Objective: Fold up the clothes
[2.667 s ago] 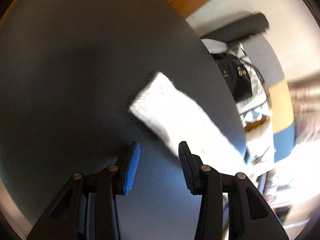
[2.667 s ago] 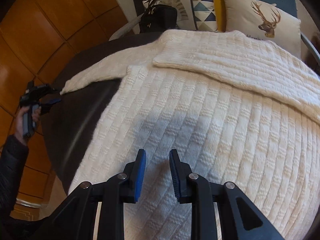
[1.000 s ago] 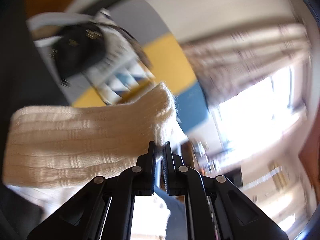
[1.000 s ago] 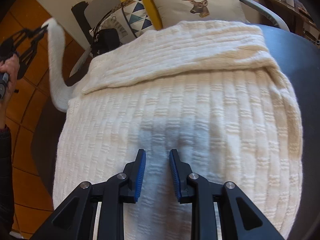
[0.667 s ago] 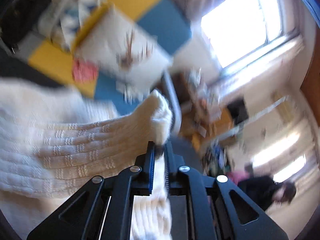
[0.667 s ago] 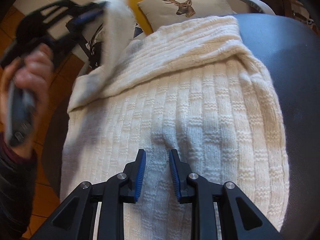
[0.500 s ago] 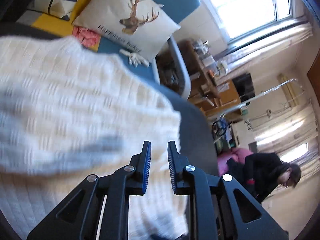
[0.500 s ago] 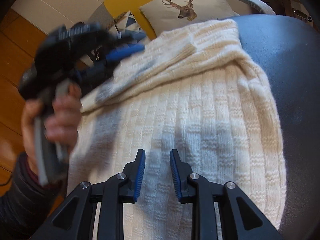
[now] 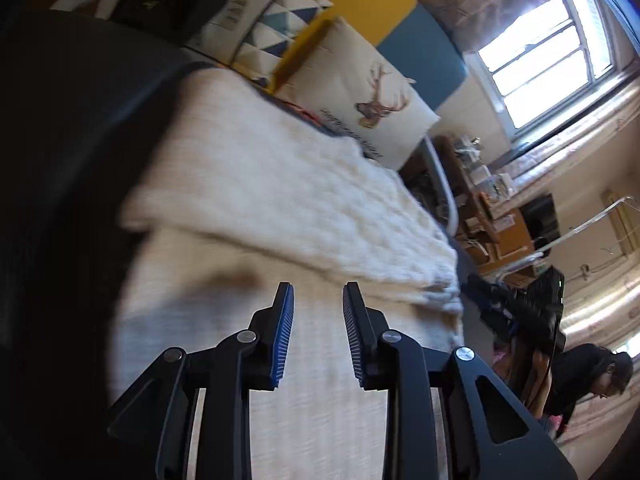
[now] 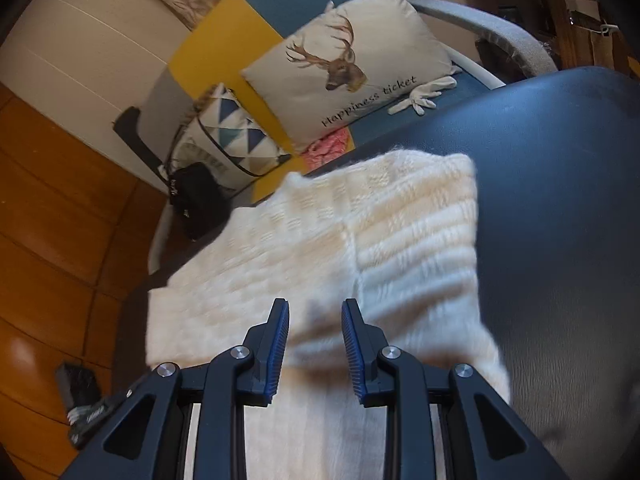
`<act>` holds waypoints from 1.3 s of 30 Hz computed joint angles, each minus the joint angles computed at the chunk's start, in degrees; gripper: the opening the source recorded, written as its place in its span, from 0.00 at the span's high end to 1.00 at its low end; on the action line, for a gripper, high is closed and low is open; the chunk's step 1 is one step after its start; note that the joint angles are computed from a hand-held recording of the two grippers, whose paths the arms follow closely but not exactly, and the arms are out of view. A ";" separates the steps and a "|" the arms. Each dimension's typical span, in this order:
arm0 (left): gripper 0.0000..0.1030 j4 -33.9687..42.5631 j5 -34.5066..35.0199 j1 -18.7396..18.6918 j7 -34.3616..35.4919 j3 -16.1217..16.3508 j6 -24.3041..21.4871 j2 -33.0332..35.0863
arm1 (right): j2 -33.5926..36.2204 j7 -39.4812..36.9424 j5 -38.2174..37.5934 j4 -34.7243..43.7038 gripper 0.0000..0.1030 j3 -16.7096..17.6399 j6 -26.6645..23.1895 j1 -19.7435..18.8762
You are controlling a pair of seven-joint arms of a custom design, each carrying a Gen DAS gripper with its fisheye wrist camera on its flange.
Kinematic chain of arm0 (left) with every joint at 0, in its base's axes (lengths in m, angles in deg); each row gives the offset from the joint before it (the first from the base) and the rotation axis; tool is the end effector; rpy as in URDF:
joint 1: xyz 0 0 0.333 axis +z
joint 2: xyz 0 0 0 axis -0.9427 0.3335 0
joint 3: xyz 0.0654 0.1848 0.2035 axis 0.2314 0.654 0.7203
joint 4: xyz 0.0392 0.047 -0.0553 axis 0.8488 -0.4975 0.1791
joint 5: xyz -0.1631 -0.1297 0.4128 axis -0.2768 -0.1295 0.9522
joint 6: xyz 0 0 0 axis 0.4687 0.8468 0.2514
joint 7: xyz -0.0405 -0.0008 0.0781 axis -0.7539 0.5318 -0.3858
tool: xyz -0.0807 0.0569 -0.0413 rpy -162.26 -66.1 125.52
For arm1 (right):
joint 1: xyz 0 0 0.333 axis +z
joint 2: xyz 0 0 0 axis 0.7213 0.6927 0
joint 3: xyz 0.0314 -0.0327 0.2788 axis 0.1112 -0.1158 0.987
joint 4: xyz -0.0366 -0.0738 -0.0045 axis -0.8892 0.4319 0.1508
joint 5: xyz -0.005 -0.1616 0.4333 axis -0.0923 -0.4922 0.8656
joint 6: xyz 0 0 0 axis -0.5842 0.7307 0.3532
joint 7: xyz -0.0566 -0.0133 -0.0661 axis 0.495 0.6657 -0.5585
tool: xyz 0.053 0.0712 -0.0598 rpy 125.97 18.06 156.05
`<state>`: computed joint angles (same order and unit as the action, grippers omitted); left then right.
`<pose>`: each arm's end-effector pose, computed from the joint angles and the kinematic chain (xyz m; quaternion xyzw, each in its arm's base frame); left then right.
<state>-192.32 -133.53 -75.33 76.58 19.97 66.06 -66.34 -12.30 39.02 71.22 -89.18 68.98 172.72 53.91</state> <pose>0.5504 0.0071 0.4787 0.7504 -0.5290 0.3957 0.0206 0.6456 0.0744 0.4773 -0.5739 0.7236 0.0386 0.3814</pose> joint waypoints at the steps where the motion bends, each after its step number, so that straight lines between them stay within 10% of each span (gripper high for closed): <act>1: 0.72 -0.88 0.67 0.63 -0.62 0.10 -0.21 -0.77 | 1.93 1.08 -0.97 1.78 0.74 -0.12 -1.16 -0.17; 7: 0.72 -3.42 3.03 1.95 -3.11 1.01 -0.89 -2.54 | 6.61 2.94 -5.63 6.32 0.74 0.72 -5.96 -1.11; 9: 0.72 -3.19 3.71 1.94 -3.42 0.92 -1.02 -2.07 | 5.45 3.52 -8.17 5.35 0.94 0.99 -4.81 -0.85; 22: 0.68 -1.58 12.63 1.38 -5.18 -0.52 3.29 -2.74 | -1.12 6.16 -21.66 6.33 0.96 1.34 2.00 0.22; 30: 0.66 0.17 22.30 4.64 -13.23 -2.89 3.46 -0.52 | 3.32 17.83 -38.33 5.58 0.96 1.17 -3.55 -0.01; 39: 0.66 -3.58 25.74 1.77 -8.69 -1.68 5.64 -4.18 | -0.48 14.82 -32.79 3.01 0.96 0.95 0.41 -0.31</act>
